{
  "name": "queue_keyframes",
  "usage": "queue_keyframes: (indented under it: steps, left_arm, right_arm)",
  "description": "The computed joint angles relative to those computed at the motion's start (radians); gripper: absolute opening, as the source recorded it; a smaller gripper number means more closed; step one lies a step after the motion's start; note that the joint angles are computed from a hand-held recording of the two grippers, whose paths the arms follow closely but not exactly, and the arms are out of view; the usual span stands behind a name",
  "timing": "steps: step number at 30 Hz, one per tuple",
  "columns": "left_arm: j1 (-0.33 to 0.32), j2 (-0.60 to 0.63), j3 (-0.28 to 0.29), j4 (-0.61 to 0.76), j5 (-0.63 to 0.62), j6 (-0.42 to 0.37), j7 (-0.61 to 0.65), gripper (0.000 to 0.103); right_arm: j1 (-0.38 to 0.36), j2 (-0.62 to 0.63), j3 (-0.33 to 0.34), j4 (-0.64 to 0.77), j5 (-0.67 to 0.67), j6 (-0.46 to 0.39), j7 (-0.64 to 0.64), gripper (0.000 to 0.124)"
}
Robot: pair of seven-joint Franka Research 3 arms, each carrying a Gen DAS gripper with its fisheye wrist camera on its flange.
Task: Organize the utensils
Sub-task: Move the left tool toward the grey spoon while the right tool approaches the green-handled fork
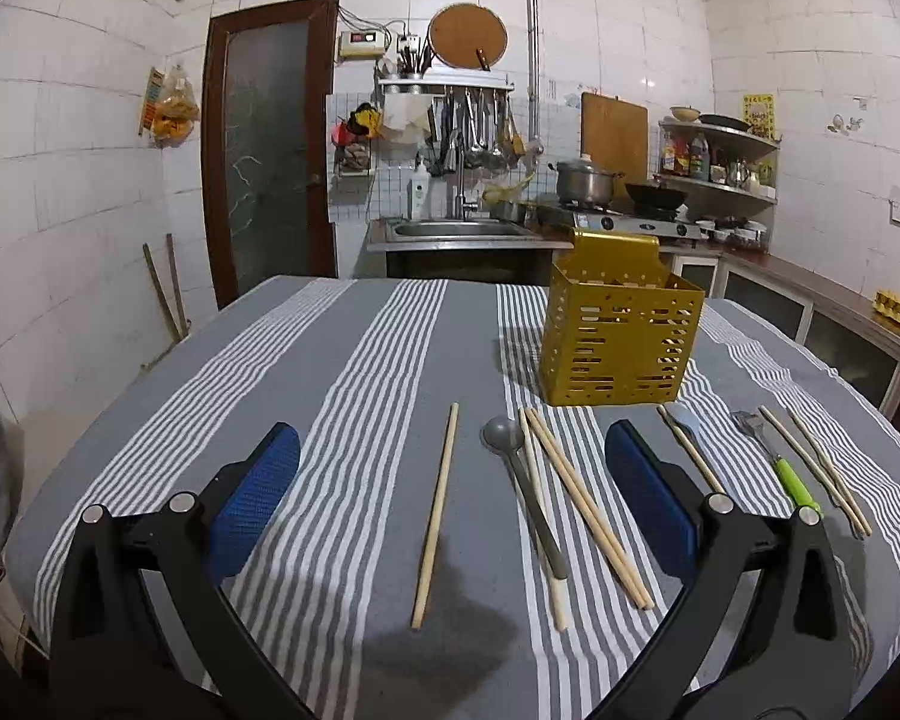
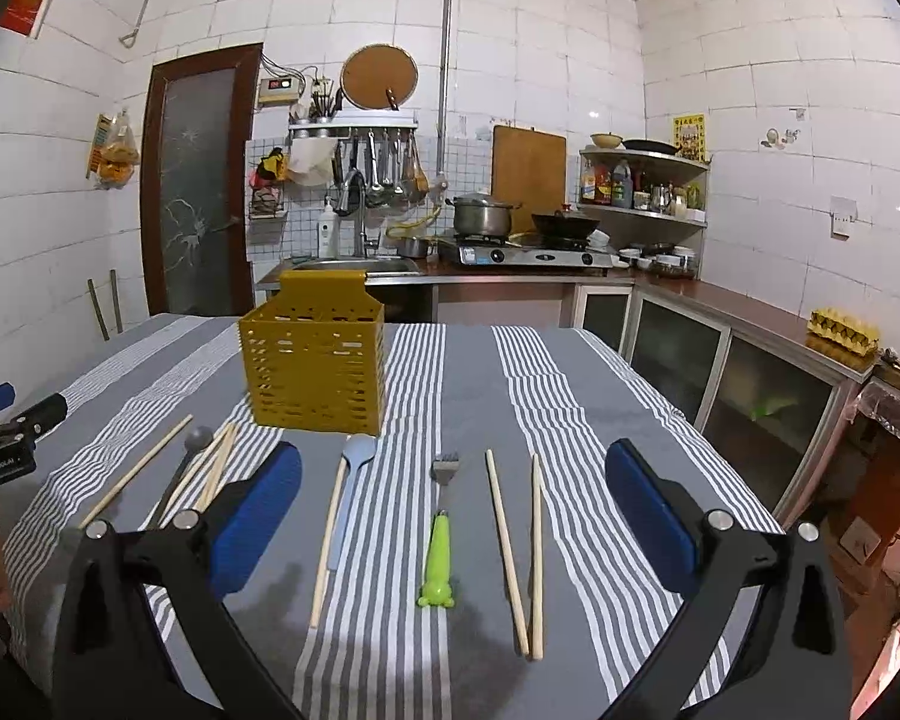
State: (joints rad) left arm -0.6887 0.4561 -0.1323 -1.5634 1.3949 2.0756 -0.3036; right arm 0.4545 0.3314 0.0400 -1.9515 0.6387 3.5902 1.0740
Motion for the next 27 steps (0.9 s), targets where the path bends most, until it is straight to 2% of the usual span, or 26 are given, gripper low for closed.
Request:
queue_keyframes:
  steps: [6,8,10,13,16,17,20,21,26,27]
  left_arm:
    - [0.033,0.047,0.009,0.064,-0.064,0.08,0.041,0.098]
    - [0.032,0.075,0.016,0.103,-0.094,0.08,0.087,0.098]
    - [0.033,0.098,0.026,0.132,-0.12,0.1,0.121,0.098]
    - [0.049,0.138,0.035,0.185,-0.192,0.139,0.201,0.098]
    - [0.062,0.187,0.047,0.25,-0.273,0.17,0.283,0.098]
    - [0.07,0.208,0.049,0.279,-0.305,0.185,0.317,0.096]
    - [0.103,0.28,0.041,0.376,-0.427,0.208,0.437,0.088]
    - [0.102,0.299,0.045,0.401,-0.454,0.199,0.465,0.081]
    - [0.129,0.416,0.039,0.558,-0.627,0.174,0.616,0.063]
    - [0.13,0.426,0.044,0.572,-0.65,0.174,0.63,0.063]
  right_arm:
    - [0.034,0.052,-0.045,0.081,0.039,-0.07,-0.031,0.099]
    - [0.074,0.074,-0.089,0.114,0.072,-0.096,-0.051,0.099]
    - [0.081,0.087,-0.1,0.128,0.071,-0.114,-0.05,0.099]
    - [0.174,0.131,-0.214,0.186,0.12,-0.176,-0.066,0.099]
    - [0.239,0.175,-0.314,0.237,0.118,-0.264,-0.016,0.099]
    - [0.262,0.199,-0.357,0.27,0.111,-0.322,0.014,0.099]
    - [0.279,0.249,-0.411,0.328,0.064,-0.406,0.085,0.099]
    - [0.294,0.272,-0.444,0.352,0.043,-0.439,0.12,0.099]
    - [0.282,0.338,-0.472,0.437,-0.039,-0.529,0.219,0.098]
    - [0.27,0.342,-0.459,0.445,-0.048,-0.536,0.227,0.098]
